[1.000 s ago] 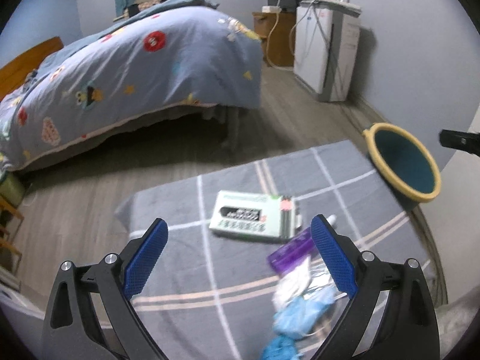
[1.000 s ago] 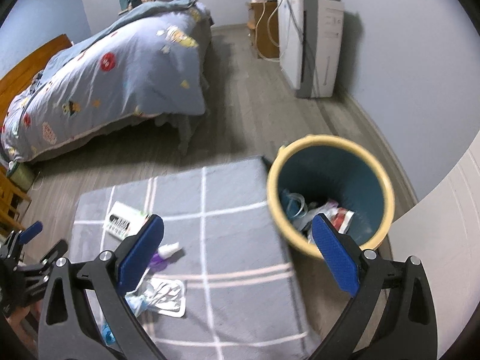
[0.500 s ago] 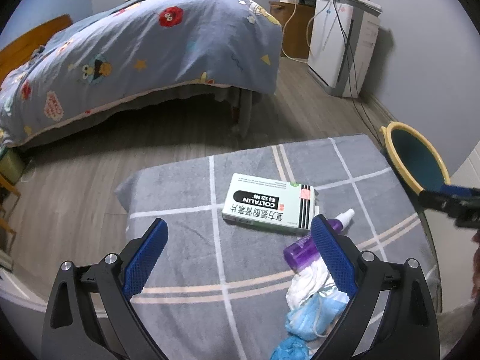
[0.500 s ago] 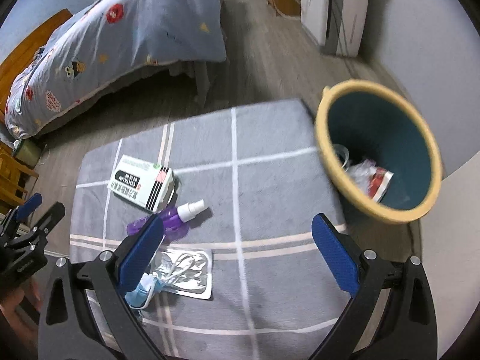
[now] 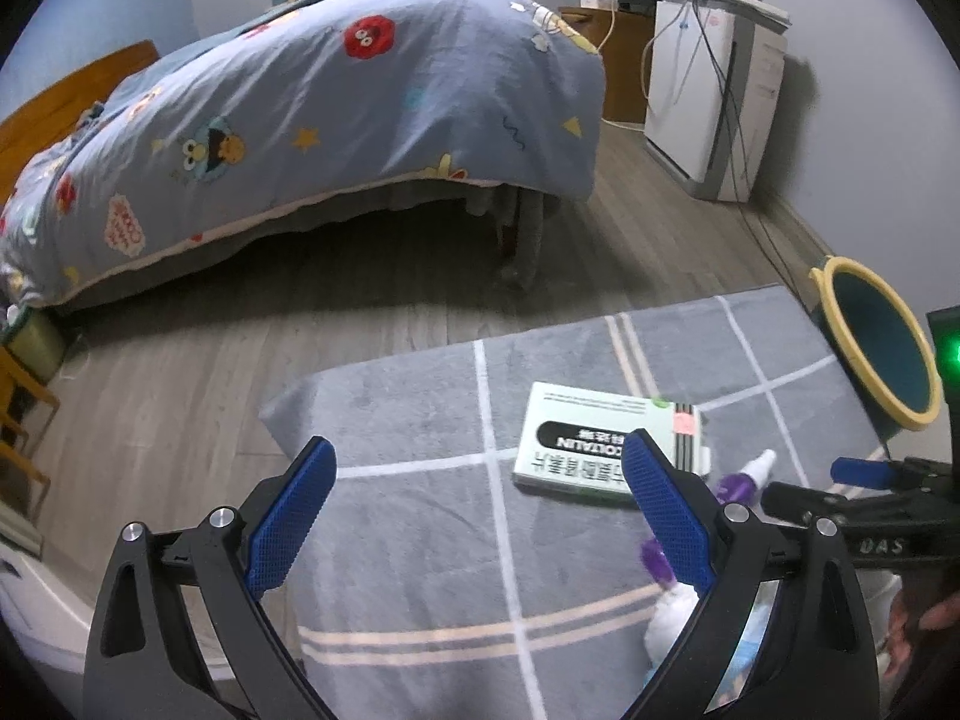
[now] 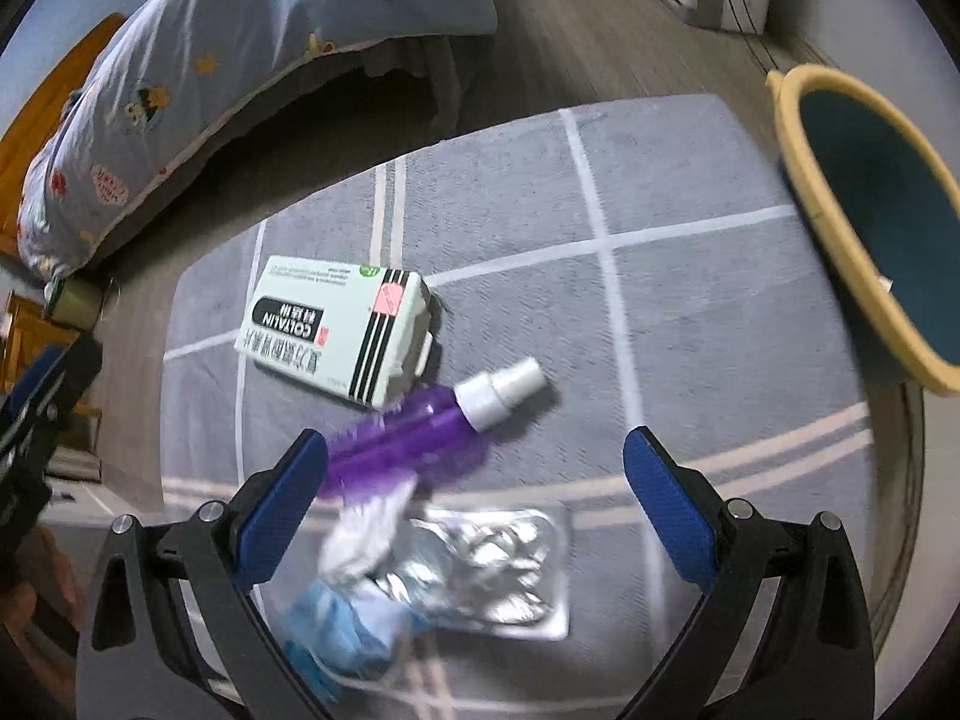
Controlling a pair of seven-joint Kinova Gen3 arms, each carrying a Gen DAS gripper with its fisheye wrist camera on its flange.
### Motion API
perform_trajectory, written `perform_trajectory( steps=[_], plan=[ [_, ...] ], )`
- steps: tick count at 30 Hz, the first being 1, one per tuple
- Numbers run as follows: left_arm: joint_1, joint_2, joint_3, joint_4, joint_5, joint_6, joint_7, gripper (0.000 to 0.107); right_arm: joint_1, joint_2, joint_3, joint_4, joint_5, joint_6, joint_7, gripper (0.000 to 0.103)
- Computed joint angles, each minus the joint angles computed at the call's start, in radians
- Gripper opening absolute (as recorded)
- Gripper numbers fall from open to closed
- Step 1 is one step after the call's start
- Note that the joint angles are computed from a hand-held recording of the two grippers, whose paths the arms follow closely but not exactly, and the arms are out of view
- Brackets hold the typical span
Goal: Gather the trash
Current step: 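Move both open tools back over the mat toward the purple bottle and box, then grasp the purple spray bottle with the right tool while the left tool grasps the white medicine box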
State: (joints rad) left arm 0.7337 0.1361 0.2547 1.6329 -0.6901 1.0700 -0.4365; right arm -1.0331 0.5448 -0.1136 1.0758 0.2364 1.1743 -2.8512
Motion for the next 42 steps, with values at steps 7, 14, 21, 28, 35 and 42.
perform_trajectory(
  steps=[7, 14, 21, 28, 35, 42],
  plan=[
    [-0.041, -0.008, -0.015, 0.016, 0.046, -0.039, -0.022, 0.095, 0.047, 0.006, 0.006, 0.09, -0.076, -0.128, -0.164, 0.068],
    [-0.077, -0.003, -0.024, 0.009, 0.107, -0.08, -0.016, 0.095, 0.037, 0.037, 0.018, 0.047, -0.038, -0.094, -0.185, 0.037],
    [-0.051, 0.058, -0.038, -0.034, 0.099, -0.045, -0.074, 0.095, 0.049, 0.071, 0.005, -0.019, -0.063, -0.055, -0.139, 0.037],
    [-0.033, 0.055, -0.054, -0.037, 0.085, -0.055, -0.085, 0.095, -0.01, 0.038, 0.053, -0.004, 0.022, -0.075, -0.168, 0.025],
    [-0.034, 0.068, -0.056, -0.049, 0.107, -0.047, -0.095, 0.095, -0.042, -0.018, 0.052, 0.002, 0.119, -0.064, -0.158, 0.015],
    [-0.02, 0.096, -0.058, -0.069, 0.117, -0.036, -0.135, 0.095, -0.087, -0.023, 0.057, -0.106, 0.224, 0.06, -0.038, 0.015]
  ],
)
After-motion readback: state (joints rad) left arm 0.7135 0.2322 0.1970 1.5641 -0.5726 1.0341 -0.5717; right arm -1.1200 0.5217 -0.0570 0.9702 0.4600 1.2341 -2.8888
